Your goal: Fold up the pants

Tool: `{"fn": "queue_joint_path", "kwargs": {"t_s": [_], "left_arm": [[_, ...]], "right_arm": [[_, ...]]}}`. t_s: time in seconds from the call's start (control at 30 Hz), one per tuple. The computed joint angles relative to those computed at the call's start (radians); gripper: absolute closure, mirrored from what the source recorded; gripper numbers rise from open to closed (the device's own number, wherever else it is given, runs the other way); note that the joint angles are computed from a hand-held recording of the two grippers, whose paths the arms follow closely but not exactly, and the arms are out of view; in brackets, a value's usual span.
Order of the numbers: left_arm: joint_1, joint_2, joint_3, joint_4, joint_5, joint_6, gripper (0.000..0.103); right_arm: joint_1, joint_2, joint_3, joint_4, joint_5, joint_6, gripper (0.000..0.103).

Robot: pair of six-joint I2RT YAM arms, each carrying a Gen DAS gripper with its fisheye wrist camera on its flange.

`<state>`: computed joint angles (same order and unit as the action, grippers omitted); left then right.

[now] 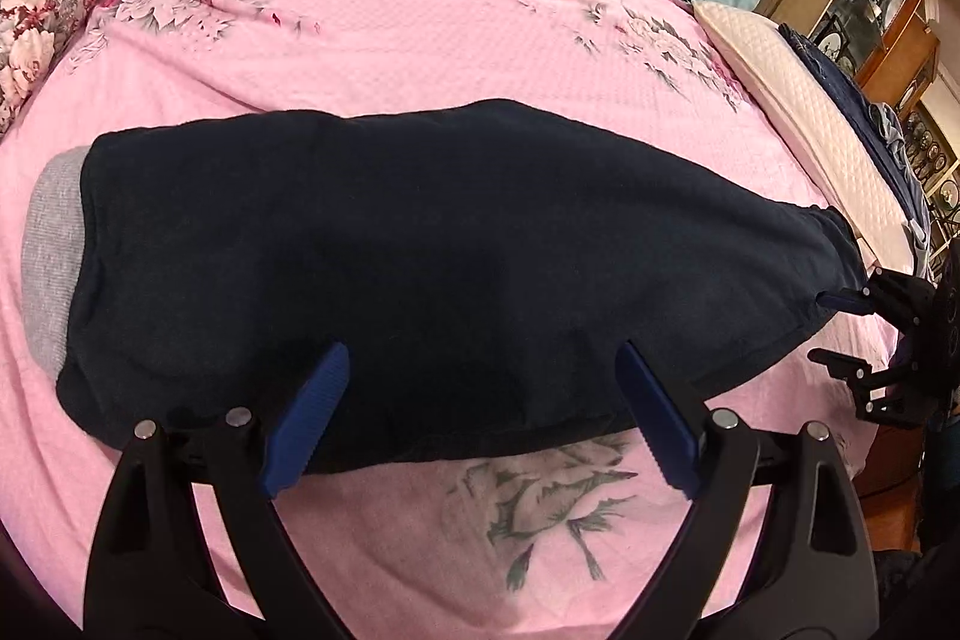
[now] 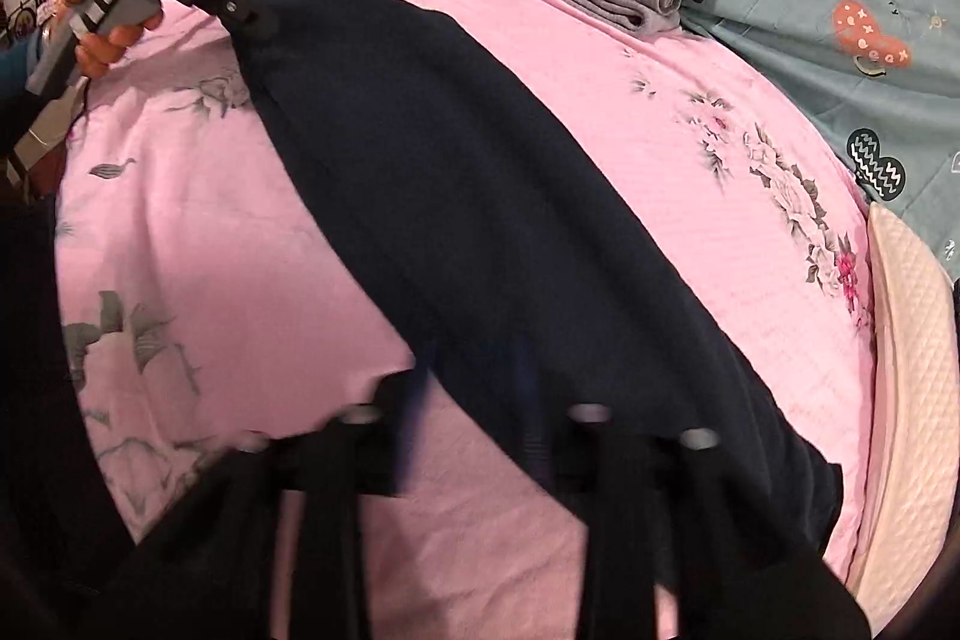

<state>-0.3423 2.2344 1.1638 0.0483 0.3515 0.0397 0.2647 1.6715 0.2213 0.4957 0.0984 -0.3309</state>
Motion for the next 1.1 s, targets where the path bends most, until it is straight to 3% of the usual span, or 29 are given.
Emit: {"fn": "queue_joint_path", "kwargs": {"t_s": [0.13, 0.3, 0.4, 0.5, 0.73, 0.8, 0.83, 0.93, 1.1], "left_arm": [[-0.004, -0.016, -0.022, 0.014, -0.004, 0.015, 0.011], [0.021, -0.037, -0.057, 0.038, 0.014, 0.012, 0.011], [0.027, -0.037, -0.061, 0.039, 0.024, 0.003, 0.011], [0.027, -0.042, -0.068, 0.042, 0.022, 0.015, 0.011], [0.033, -0.043, -0.068, 0.037, 0.025, 0.007, 0.011], [0.033, -0.043, -0.068, 0.037, 0.023, 0.004, 0.011], [0.033, -0.042, -0.066, 0.035, 0.024, 0.002, 0.011], [0.036, -0.041, -0.056, 0.029, 0.022, -0.002, 0.011], [0.042, -0.067, -0.065, 0.045, 0.022, -0.011, 0.011]], "right_arm": [[0.032, 0.077, 0.005, 0.089, 0.034, 0.007, 0.059], [-0.005, 0.004, 0.018, 0.022, -0.068, 0.001, 0.059], [0.005, 0.006, 0.022, 0.037, -0.019, 0.003, 0.059], [0.016, 0.078, 0.039, 0.071, 0.034, -0.020, 0.068], [0.072, 0.207, 0.057, 0.207, 0.112, -0.050, 0.070], [0.089, 0.236, 0.073, 0.226, 0.121, -0.066, 0.083], [0.105, 0.245, 0.076, 0.234, 0.140, -0.073, 0.100], [0.126, 0.220, 0.090, 0.176, 0.154, -0.079, 0.100], [0.076, -0.061, 0.045, -0.019, 0.045, -0.023, 0.100]]}}
